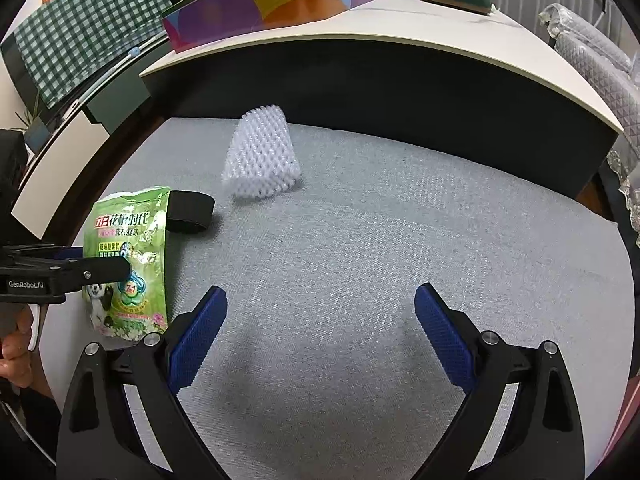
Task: Collect trash
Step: 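Grasp the white foam sleeve with the right tool while the left tool grasps the green panda packet, then carry both items over the pink wastebasket and open both tools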
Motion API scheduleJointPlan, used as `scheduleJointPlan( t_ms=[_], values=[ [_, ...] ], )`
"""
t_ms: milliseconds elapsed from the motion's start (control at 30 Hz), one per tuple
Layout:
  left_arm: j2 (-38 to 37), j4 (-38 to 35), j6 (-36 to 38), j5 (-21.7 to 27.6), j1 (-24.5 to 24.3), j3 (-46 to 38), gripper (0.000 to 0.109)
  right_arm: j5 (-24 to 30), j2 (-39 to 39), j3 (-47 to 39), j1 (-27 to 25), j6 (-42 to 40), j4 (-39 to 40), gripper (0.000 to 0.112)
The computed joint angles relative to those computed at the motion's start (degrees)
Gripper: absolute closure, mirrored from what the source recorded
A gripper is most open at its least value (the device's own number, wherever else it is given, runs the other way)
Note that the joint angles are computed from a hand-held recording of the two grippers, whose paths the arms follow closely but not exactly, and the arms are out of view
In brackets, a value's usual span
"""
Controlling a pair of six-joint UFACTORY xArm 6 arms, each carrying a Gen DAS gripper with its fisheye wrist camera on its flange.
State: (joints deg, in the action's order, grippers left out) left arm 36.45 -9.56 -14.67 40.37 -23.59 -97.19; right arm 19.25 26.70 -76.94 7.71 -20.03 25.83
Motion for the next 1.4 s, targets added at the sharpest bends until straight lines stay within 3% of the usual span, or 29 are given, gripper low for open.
scheduleJointPlan(
  t_ms=[33, 67, 100, 300, 433, 567, 633, 767, 833, 867, 933, 967, 1167, 1400],
  values=[
    [-0.5, 0.2, -0.2, -0.7, -0.1, 0.7, 0.065, 0.0, 0.0, 0.0, -0.1, 0.3, -0.1, 0.019],
    [-1.1, -2.0, 1.5, -0.5, 0.2, 1.3, 0.083, 0.1, 0.0, -0.1, -0.3, 0.4, -0.1, 0.019],
    [-1.9, -6.7, 3.6, -1.0, 0.7, 2.2, 0.093, 0.2, 0.1, -0.2, -0.3, 0.5, -0.1, 0.019],
    [-6.3, -11.8, 7.8, -3.7, 1.3, 6.2, 0.106, -0.7, 0.6, -1.2, -0.5, 0.7, -0.4, 0.019],
    [-6.3, -7.9, 5.7, -4.1, 1.8, 4.5, 0.108, -0.8, 2.3, -4.0, -0.1, 1.3, -1.5, 0.019],
    [-6.6, -1.9, 1.5, -4.7, 3.9, 3.2, 0.109, 0.3, 5.4, -8.9, 0.8, 0.0, 0.4, 0.019],
    [-6.7, -5.3, 3.9, -4.8, 4.5, 2.8, 0.109, 1.9, 8.4, -13.5, 1.5, -1.3, 2.8, 0.019],
    [-5.9, -8.6, 7.2, -3.6, 4.8, 1.7, 0.109, 4.0, 15.5, -23.6, 2.5, 4.3, -1.1, 0.019],
    [-5.7, -7.2, 6.4, -4.1, 4.7, 1.5, 0.109, 6.3, 18.7, -28.6, 2.8, 6.6, -3.9, 0.026],
    [-5.8, -6.9, 6.1, -4.3, 4.8, 1.6, 0.109, 7.3, 20.6, -31.2, 3.0, 7.7, -5.4, 0.035],
    [-5.7, -6.5, 5.5, -4.5, 4.9, 1.2, 0.109, 10.3, 22.9, -34.8, 3.1, 8.6, -6.5, 0.073],
    [-5.5, -6.2, 5.2, -4.5, 5.0, 1.0, 0.109, 12.0, 23.5, -36.0, 2.9, 8.1, -5.5, 0.098],
    [-5.5, -8.7, 6.6, -4.6, 5.0, 0.5, 0.109, 8.7, 16.3, -26.4, 2.3, 7.1, -3.5, 0.103],
    [-7.0, -10.7, 9.1, -6.0, 3.5, 0.8, 0.109, 4.2, -2.0, -5.0, -0.4, 0.9, 6.4, 0.103]
  ],
)
